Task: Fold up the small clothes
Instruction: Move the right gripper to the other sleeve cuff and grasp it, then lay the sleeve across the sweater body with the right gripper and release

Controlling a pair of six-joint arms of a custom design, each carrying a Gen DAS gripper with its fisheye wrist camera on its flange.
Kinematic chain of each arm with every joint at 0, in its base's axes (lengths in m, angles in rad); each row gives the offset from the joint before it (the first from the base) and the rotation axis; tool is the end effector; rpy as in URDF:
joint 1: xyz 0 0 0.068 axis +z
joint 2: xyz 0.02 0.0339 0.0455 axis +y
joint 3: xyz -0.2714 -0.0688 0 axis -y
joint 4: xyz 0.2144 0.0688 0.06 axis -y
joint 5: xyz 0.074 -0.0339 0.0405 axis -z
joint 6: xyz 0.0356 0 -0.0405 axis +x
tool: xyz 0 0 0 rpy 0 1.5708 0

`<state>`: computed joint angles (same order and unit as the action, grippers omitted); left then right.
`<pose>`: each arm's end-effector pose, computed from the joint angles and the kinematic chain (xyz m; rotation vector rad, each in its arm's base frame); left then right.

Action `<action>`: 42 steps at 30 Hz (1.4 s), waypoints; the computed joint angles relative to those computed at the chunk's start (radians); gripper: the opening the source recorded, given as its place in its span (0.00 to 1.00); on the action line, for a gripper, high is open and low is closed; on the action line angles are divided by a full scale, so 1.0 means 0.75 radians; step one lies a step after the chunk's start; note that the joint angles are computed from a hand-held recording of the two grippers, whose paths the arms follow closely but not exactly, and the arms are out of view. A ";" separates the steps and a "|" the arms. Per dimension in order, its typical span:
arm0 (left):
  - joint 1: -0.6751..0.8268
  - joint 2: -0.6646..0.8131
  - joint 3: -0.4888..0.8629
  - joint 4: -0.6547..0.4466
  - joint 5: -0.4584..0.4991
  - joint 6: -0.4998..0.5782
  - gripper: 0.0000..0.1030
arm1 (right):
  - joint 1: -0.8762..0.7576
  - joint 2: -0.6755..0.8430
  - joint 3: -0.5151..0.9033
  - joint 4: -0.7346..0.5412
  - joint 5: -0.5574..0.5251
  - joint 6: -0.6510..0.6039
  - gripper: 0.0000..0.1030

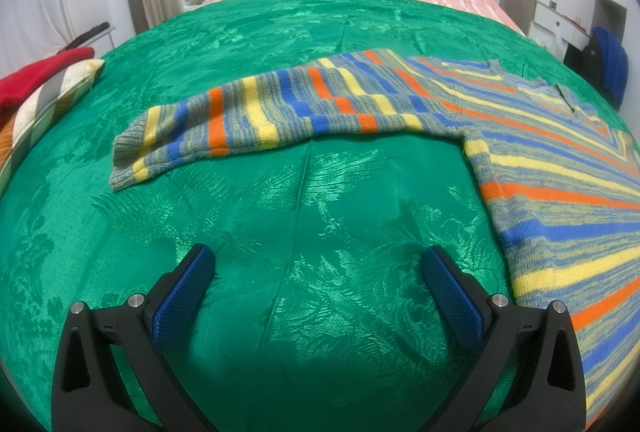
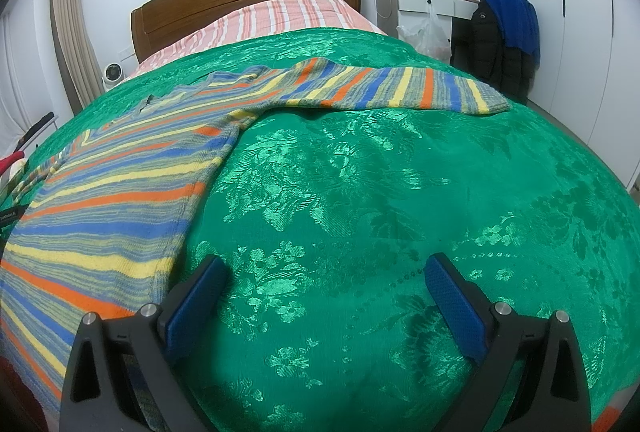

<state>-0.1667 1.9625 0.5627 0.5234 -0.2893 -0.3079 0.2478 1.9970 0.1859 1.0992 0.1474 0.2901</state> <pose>0.2861 -0.0378 0.0802 -0.2955 2.3848 0.1356 0.2166 0.0494 0.0668 0.1250 2.2726 0.1149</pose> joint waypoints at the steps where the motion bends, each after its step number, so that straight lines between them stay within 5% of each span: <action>1: 0.000 0.000 0.000 0.000 0.000 0.000 1.00 | 0.000 0.000 0.000 0.000 0.000 0.000 0.97; 9: -0.003 -0.001 -0.002 0.001 -0.002 -0.002 1.00 | -0.001 -0.006 0.001 -0.008 -0.004 0.000 0.97; 12: -0.003 -0.001 -0.002 0.001 -0.002 -0.002 1.00 | -0.037 -0.139 0.037 -0.208 -0.071 -0.015 0.96; 15: -0.003 -0.001 -0.002 0.001 -0.002 -0.002 1.00 | -0.297 -0.310 0.039 -0.294 -0.426 0.037 0.96; 18: -0.001 0.000 -0.001 0.000 -0.001 -0.001 1.00 | -0.668 -0.328 0.247 -0.519 -0.835 0.098 0.96; 26: -0.001 -0.001 -0.002 0.001 -0.002 -0.002 1.00 | -1.076 0.184 1.047 -1.097 -1.183 0.302 0.79; 29: -0.003 0.000 -0.003 0.003 -0.003 -0.002 1.00 | -1.088 0.316 1.188 -1.105 -1.262 0.395 0.75; 34: -0.001 -0.002 -0.004 0.002 0.007 -0.007 1.00 | -1.050 0.459 1.380 -1.153 -1.322 0.419 0.47; 36: 0.005 -0.005 0.005 -0.009 0.009 -0.001 1.00 | -1.027 0.478 1.445 -1.251 -1.273 0.340 0.13; 37: 0.007 -0.005 0.005 -0.008 0.013 -0.002 1.00 | -1.016 0.473 1.457 -1.289 -1.233 0.311 0.04; 42: 0.007 -0.002 -0.007 0.019 0.014 -0.002 1.00 | -0.899 0.197 1.358 -1.305 -1.134 0.176 0.04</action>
<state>-0.1618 1.9611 0.5571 0.5377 -0.2791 -0.3097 -0.4265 2.1445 1.2041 0.1206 -0.7033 0.4220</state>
